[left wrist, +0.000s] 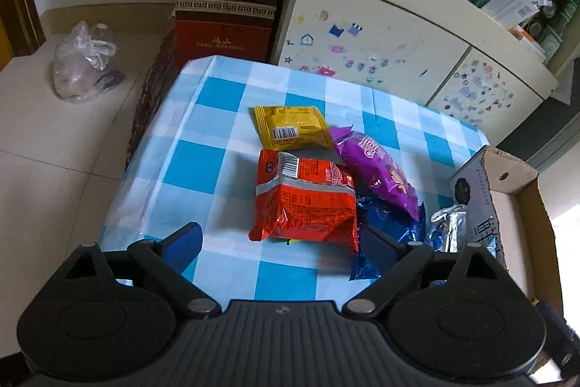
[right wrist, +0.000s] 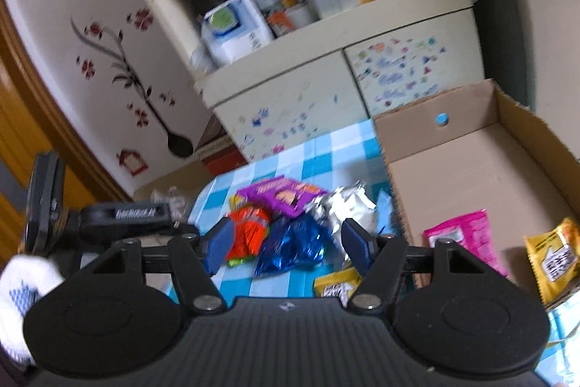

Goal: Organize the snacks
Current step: 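Move the right tool onto the yellow waffle packet while the left tool approaches the red packet, then grasp the red packet with the left tool while the right tool grasps the yellow waffle packet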

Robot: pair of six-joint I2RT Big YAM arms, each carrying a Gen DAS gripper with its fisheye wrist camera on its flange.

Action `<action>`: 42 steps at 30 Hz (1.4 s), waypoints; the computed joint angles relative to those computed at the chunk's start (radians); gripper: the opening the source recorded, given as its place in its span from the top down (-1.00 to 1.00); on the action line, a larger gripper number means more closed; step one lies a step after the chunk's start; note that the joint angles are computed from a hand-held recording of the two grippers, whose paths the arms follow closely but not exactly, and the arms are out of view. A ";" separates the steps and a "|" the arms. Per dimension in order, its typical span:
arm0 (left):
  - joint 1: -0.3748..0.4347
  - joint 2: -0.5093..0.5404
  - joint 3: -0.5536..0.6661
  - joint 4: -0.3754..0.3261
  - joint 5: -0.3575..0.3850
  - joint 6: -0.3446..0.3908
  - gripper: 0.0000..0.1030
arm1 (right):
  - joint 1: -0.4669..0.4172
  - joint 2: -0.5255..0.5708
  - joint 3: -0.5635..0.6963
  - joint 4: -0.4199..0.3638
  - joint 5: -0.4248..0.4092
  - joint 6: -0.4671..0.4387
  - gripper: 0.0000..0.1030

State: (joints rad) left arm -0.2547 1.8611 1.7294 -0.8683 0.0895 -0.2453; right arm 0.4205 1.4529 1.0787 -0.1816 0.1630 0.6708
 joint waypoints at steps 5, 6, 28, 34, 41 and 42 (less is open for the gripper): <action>-0.001 0.041 0.034 -0.013 0.014 0.021 -0.88 | 0.023 0.044 0.027 -0.036 0.010 0.007 -0.29; -0.003 0.046 0.038 -0.010 0.015 0.029 -0.88 | 0.028 0.053 0.031 -0.044 0.017 0.012 -0.29; -0.045 0.229 0.251 -0.120 -0.009 0.061 -0.90 | 0.072 0.244 0.161 -0.233 0.186 0.055 -0.43; -0.053 0.263 0.285 -0.148 -0.043 0.055 -0.93 | 0.087 0.291 0.217 -0.300 0.252 0.016 -0.46; -0.050 0.291 0.309 -0.164 -0.052 0.016 -0.97 | 0.087 0.320 0.239 -0.328 0.253 0.036 -0.54; -0.051 0.289 0.305 -0.157 -0.053 0.014 -0.96 | 0.087 0.321 0.239 -0.325 0.251 0.029 -0.57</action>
State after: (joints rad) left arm -0.3055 2.1503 2.0340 -1.0258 0.0366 -0.2311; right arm 0.5079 1.7744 1.3181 -0.5066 0.4138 0.7003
